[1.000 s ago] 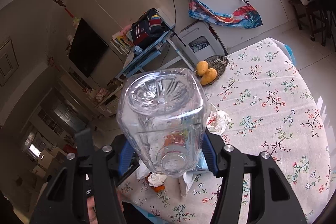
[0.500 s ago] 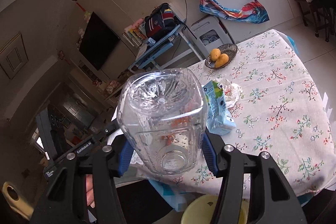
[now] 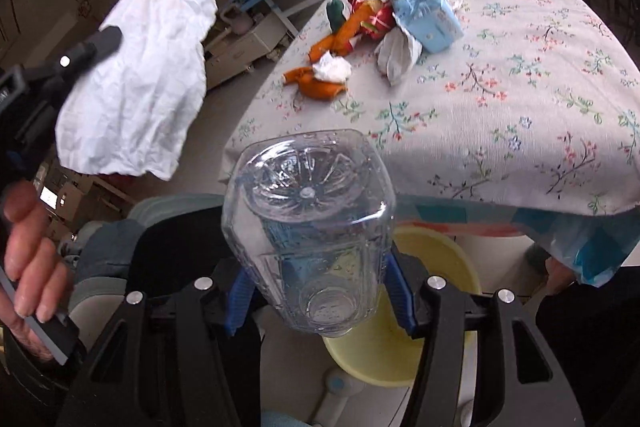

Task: Collect trash
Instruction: 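Carry the bottle to the yellow bucket with the right gripper while the left gripper grasps the white tissue, then release the bottle and the tissue into the yellow bucket with both grippers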

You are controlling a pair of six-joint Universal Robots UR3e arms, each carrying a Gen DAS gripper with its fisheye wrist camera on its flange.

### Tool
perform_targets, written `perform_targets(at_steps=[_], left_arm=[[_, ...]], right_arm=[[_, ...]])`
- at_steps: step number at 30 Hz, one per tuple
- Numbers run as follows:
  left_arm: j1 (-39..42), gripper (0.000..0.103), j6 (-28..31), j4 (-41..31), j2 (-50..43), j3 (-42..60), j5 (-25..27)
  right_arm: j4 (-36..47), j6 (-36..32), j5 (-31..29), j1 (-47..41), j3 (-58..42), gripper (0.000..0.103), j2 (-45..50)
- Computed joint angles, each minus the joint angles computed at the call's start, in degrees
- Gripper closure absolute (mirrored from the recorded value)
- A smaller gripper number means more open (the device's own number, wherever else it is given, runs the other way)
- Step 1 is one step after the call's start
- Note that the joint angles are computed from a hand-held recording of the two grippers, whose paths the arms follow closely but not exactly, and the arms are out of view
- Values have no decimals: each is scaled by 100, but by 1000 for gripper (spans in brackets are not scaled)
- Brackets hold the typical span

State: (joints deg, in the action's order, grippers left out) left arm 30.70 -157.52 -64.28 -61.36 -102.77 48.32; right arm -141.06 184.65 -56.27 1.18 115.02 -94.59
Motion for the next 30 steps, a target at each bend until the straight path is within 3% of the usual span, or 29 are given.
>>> perform_targets(at_steps=[10, 18, 30], left_arm=[[660, 99, 864, -1304, 1097, -534, -230], [598, 99, 980, -1544, 1320, -648, -155], [37, 99, 1061, -1702, 1550, -1195, 318]], right_arm=[[357, -30, -781, 628, -373, 46, 927], [520, -38, -921, 690, -208, 39, 791], [-702, 574, -1101, 201, 417, 38, -88]])
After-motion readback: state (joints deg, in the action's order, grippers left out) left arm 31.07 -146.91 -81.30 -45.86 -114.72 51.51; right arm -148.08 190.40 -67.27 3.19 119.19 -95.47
